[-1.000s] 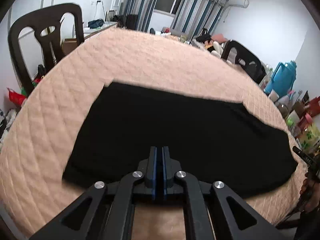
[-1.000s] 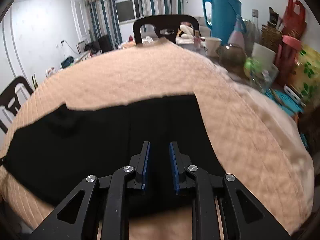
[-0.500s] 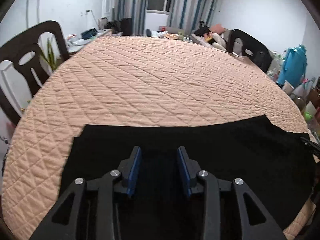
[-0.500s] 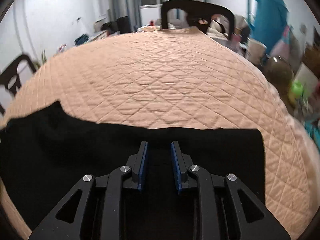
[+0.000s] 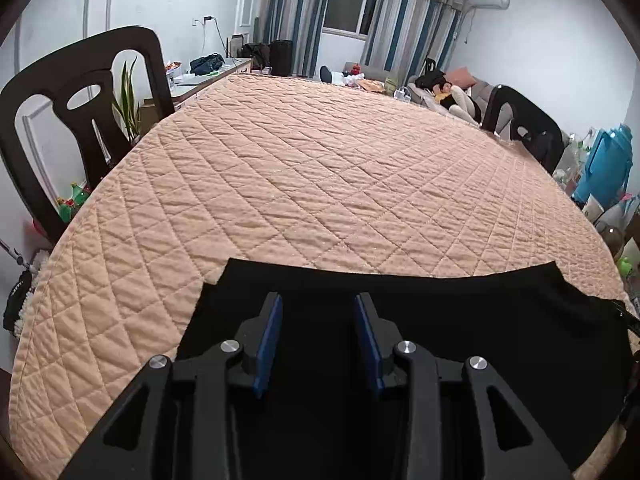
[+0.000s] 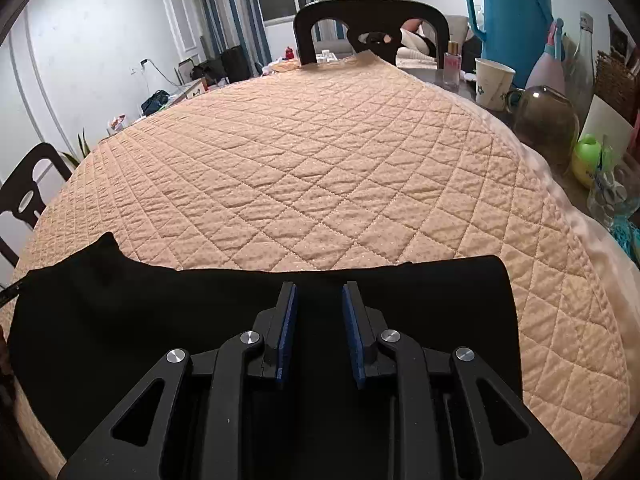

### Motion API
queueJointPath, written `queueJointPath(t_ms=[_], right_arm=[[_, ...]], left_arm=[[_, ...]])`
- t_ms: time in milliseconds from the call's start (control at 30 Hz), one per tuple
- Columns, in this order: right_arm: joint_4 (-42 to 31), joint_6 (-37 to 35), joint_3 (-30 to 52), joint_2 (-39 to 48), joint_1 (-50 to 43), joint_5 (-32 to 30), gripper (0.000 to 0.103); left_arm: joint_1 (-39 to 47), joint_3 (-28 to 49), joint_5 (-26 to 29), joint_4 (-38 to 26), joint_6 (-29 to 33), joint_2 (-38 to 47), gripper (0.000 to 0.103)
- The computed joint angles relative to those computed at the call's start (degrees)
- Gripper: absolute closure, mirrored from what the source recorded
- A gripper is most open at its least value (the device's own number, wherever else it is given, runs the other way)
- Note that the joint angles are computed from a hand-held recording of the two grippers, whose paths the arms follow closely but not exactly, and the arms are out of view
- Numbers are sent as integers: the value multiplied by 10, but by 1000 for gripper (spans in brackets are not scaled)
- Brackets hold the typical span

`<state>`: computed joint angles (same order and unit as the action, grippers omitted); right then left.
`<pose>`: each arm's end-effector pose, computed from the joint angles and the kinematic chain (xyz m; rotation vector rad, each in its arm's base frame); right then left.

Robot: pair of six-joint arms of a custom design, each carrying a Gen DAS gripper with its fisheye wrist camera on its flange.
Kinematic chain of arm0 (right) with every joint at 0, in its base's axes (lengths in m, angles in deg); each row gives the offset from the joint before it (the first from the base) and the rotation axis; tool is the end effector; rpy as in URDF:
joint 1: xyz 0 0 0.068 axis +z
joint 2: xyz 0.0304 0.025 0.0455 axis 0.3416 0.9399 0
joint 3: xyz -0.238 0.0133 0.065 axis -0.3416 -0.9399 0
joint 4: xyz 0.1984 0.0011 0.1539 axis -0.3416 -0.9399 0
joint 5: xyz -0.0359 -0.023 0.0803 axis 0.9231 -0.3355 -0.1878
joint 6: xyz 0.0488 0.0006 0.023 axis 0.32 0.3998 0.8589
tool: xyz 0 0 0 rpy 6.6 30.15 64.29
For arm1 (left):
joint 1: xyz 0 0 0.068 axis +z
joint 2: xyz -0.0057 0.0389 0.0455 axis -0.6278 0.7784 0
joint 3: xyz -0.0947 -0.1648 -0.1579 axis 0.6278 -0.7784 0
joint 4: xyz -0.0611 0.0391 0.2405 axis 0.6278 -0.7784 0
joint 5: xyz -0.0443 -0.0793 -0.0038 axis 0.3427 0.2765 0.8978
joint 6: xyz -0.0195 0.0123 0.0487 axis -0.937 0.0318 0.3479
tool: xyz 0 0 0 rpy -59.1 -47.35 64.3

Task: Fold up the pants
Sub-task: 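Lower the folded pants onto the table and open both grippers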

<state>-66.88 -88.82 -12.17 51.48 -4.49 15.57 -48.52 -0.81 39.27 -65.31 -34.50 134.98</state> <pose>0.2010 -0.0824 0.1492 0.2245 2.4232 0.0278 0.2879 -0.0499 0.1137 -0.0567 2.4050 -0.2143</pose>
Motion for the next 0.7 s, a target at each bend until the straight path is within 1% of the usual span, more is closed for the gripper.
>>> queueJointPath(t_ms=[67,133,167,233,300,333,367,467,567,633,700], right_arm=[[-3,6,-18,-50,15,16,79],[-13,10,-30,-94,8,11,79],[-19,10,-34,-106,-6,5,78],[-16,3,-39,-100,-35,7,78],[-5,-5,-35,-57,-46,17,78],[4,-9,-41,-53,-54,2,78],[-2,-9,-40,-62,-54,1,78],[-30,-8,-39,-96,-31,25,78],[-64,-10,-44,-136,-22,16,78],[-92,-6,-57,-181,-10,15,74],[-120,-12,-75,-223,-11,2,71]], left_arm=[[-5,-17,-18,0,9,-20,63],[-5,-46,-24,4,16,-46,63],[-7,-47,-25,4,14,-43,63],[-7,-53,-27,1,14,-45,63],[-11,-54,-36,-3,14,-47,63],[-15,-53,-43,-10,13,-50,63],[-20,-54,-50,-16,12,-55,63],[-35,-66,-52,-27,7,-81,63],[-56,-89,-70,-33,0,-114,63],[-57,-99,-72,-40,0,-129,63],[-59,-109,-75,-44,2,-139,63]])
